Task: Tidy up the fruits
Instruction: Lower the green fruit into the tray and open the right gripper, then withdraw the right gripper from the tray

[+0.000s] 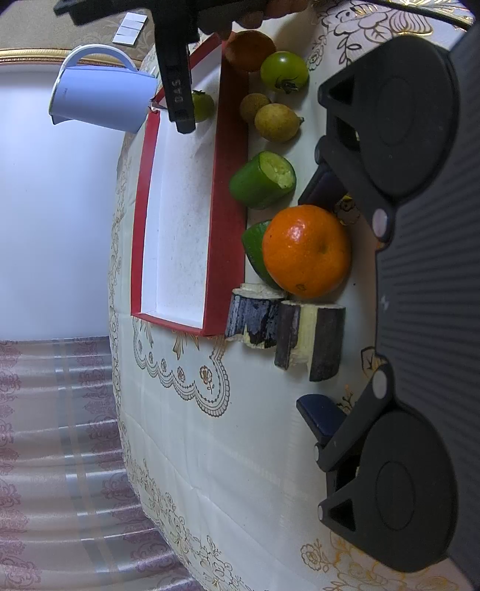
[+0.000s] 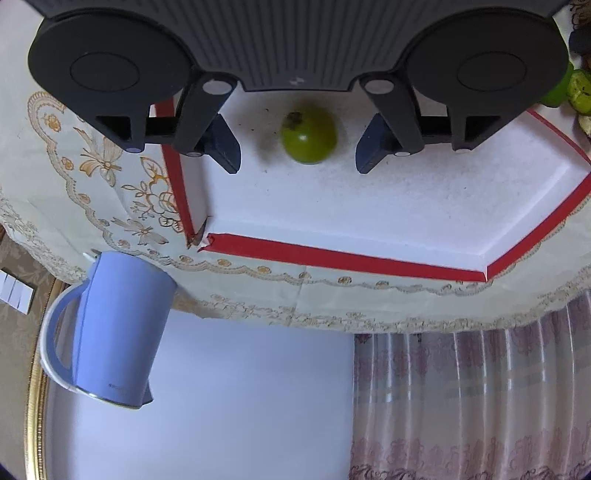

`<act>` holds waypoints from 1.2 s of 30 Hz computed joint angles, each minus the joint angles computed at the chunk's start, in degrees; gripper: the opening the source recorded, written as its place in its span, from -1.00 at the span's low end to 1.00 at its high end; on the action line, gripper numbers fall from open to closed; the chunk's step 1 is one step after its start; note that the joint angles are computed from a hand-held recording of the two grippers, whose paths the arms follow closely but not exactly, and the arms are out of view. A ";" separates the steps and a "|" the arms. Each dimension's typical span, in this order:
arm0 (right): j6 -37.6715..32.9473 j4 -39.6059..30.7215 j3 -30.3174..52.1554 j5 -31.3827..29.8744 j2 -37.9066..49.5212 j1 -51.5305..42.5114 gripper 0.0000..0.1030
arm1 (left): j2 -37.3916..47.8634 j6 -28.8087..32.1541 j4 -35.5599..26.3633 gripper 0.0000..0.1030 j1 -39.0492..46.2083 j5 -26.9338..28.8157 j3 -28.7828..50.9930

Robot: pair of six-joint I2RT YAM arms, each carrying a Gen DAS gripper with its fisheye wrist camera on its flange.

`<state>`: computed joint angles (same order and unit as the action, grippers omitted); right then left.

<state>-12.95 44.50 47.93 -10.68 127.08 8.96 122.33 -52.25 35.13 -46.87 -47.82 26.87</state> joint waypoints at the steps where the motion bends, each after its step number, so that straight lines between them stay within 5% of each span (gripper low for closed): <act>1: 0.31 0.42 -0.46 -0.82 -0.29 -0.46 0.33 | 0.00 0.00 0.00 1.00 0.00 0.00 0.00; 14: 1.50 3.98 -5.72 -4.82 -3.38 -3.37 0.34 | 0.03 -0.01 0.08 1.00 -0.02 -0.03 -0.08; 25: -0.92 21.76 -20.79 -10.50 -4.17 -15.38 0.48 | 0.04 0.06 0.08 1.00 0.00 -0.01 0.01; 36: -1.49 15.60 -18.75 -13.52 -1.48 -20.13 0.48 | 0.01 0.06 0.09 1.00 -0.10 -0.16 -0.10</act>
